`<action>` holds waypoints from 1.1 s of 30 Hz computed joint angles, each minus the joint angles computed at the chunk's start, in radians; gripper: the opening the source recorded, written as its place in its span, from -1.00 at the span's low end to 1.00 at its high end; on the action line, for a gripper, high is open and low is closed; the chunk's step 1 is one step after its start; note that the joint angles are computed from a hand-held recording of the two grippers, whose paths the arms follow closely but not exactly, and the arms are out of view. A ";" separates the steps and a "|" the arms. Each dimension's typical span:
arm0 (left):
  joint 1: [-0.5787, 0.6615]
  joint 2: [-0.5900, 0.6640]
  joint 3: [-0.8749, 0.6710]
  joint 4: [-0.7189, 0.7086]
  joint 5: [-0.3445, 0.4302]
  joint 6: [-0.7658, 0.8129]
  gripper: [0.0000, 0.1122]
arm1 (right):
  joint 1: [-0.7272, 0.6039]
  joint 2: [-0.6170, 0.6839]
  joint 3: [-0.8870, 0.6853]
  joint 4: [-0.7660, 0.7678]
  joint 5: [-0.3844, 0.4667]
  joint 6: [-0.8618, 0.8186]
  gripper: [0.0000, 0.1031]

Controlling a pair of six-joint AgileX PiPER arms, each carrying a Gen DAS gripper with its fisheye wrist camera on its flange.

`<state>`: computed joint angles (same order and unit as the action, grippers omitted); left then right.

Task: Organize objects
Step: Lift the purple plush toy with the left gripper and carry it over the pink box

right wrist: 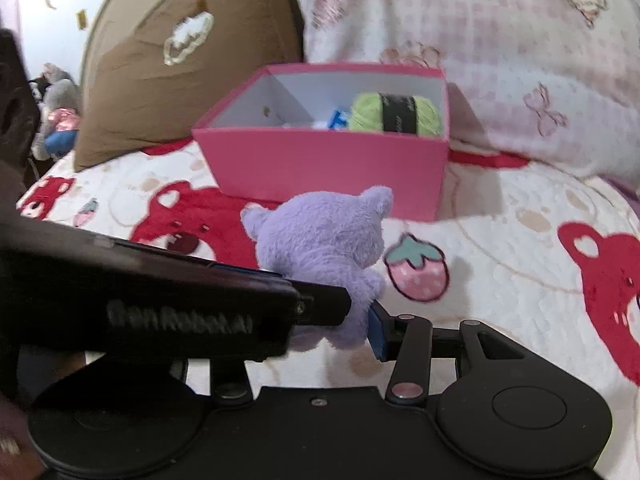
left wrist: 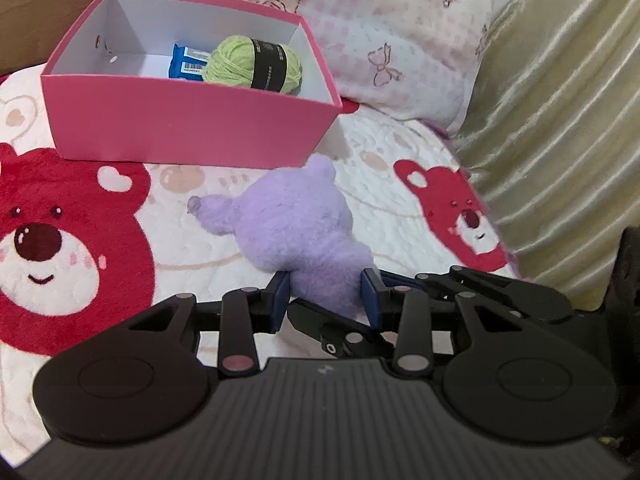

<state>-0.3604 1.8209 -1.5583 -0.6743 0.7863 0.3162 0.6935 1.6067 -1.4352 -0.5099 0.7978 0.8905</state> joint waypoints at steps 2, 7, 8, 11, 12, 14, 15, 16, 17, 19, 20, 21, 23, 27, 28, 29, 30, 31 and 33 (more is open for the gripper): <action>0.008 -0.014 0.004 -0.003 0.009 -0.005 -0.35 | -0.012 -0.013 -0.010 0.048 -0.014 -0.029 0.03; 0.029 -0.042 0.009 -0.008 0.028 0.014 -0.35 | 0.021 0.022 -0.105 0.045 0.073 -0.027 0.03; 0.038 -0.048 0.012 -0.020 0.036 0.027 -0.35 | 0.030 0.026 -0.116 0.038 0.084 -0.017 0.03; 0.063 -0.062 0.014 -0.053 0.063 0.056 -0.35 | 0.059 0.037 -0.152 0.006 0.119 0.011 0.03; 0.073 -0.068 0.014 -0.065 0.075 0.066 -0.35 | 0.067 0.039 -0.162 -0.002 0.128 0.017 0.03; 0.087 -0.076 0.012 -0.085 0.095 0.081 -0.35 | 0.084 0.040 -0.179 -0.019 0.145 0.036 0.03; 0.093 -0.080 0.010 -0.091 0.104 0.085 -0.35 | 0.090 0.040 -0.185 -0.028 0.149 0.043 0.03; 0.097 -0.084 0.005 -0.092 0.110 0.089 -0.35 | 0.099 0.042 -0.194 -0.040 0.159 0.054 0.03; 0.100 -0.091 0.006 -0.091 0.112 0.096 -0.35 | 0.108 0.046 -0.207 -0.051 0.171 0.061 0.03; 0.110 -0.107 0.005 -0.091 0.123 0.111 -0.35 | 0.125 0.059 -0.240 -0.069 0.195 0.065 0.03; 0.118 -0.110 0.000 -0.096 0.134 0.117 -0.35 | 0.133 0.066 -0.258 -0.075 0.205 0.062 0.03; 0.126 -0.109 -0.012 -0.096 0.151 0.111 -0.35 | 0.140 0.068 -0.266 -0.085 0.209 0.064 0.03; 0.140 -0.111 -0.031 -0.097 0.170 0.107 -0.35 | 0.151 0.076 -0.291 -0.094 0.221 0.058 0.03; 0.163 -0.110 -0.086 -0.081 0.215 0.082 -0.35 | 0.159 0.111 -0.386 -0.089 0.265 0.022 0.03; 0.171 -0.107 -0.103 -0.081 0.234 0.076 -0.35 | 0.162 0.125 -0.418 -0.086 0.282 0.011 0.03; 0.179 -0.104 -0.116 -0.083 0.250 0.066 -0.35 | 0.166 0.136 -0.446 -0.086 0.299 0.002 0.03; 0.185 -0.100 -0.131 -0.082 0.269 0.056 -0.35 | 0.170 0.147 -0.473 -0.086 0.315 -0.007 0.03; 0.189 -0.098 -0.143 -0.075 0.283 0.045 -0.34 | 0.175 0.154 -0.488 -0.090 0.325 -0.008 0.03; 0.186 -0.102 -0.157 -0.050 0.298 0.035 -0.34 | 0.189 0.159 -0.501 -0.102 0.334 0.004 0.03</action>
